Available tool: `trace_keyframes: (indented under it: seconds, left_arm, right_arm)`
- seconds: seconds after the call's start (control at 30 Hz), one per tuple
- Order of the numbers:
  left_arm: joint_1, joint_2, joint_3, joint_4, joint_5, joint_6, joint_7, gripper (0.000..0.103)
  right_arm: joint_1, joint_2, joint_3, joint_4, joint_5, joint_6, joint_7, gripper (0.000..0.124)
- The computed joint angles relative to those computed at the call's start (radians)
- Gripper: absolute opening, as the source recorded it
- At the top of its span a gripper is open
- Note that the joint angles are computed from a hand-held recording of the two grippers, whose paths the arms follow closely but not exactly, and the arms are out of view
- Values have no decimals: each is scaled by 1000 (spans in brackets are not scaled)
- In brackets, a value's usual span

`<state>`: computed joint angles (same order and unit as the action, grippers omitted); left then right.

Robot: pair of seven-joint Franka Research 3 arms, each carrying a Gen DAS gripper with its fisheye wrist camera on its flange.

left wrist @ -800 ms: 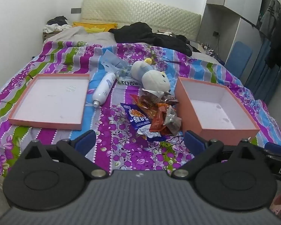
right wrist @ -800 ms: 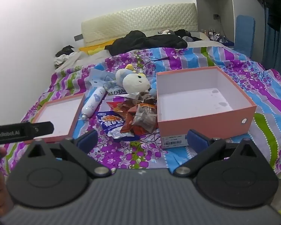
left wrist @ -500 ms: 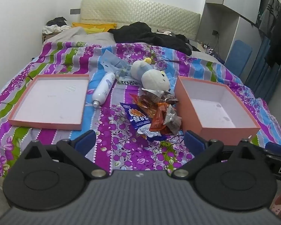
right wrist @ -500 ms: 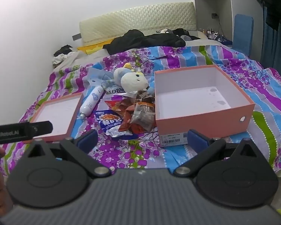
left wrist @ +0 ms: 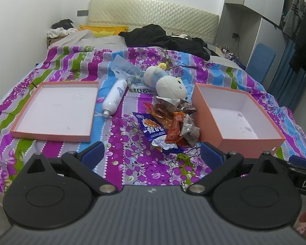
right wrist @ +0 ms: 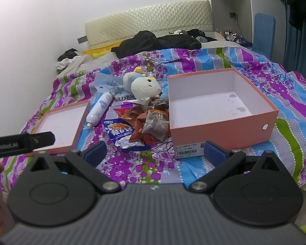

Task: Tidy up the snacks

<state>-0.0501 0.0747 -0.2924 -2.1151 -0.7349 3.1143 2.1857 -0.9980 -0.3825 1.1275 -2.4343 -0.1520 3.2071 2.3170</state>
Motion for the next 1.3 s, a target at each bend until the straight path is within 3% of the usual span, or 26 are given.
trace_keyframes:
  seconds: [0.2, 0.37, 0.73, 0.97, 1.3]
  left_arm:
    - [-4, 1, 6, -2, 34, -6, -28, 102]
    - [-8, 5, 8, -8, 67, 9, -62, 102]
    - [33, 48, -44, 40, 45, -21, -41, 102]
    - [12, 55, -12, 35, 217, -34, -178, 102]
    - [57, 71, -60, 43, 239, -43, -189, 102]
  right_arm:
    - [-26, -6, 27, 5, 1, 2, 12, 103]
    - [-9, 7, 10, 2, -2, 6, -7, 103]
    - [-28, 33, 22, 9, -2, -6, 15, 103]
    - [-1, 72, -2, 5, -14, 8, 14, 103]
    - [14, 76, -16, 2, -16, 0, 22, 103]
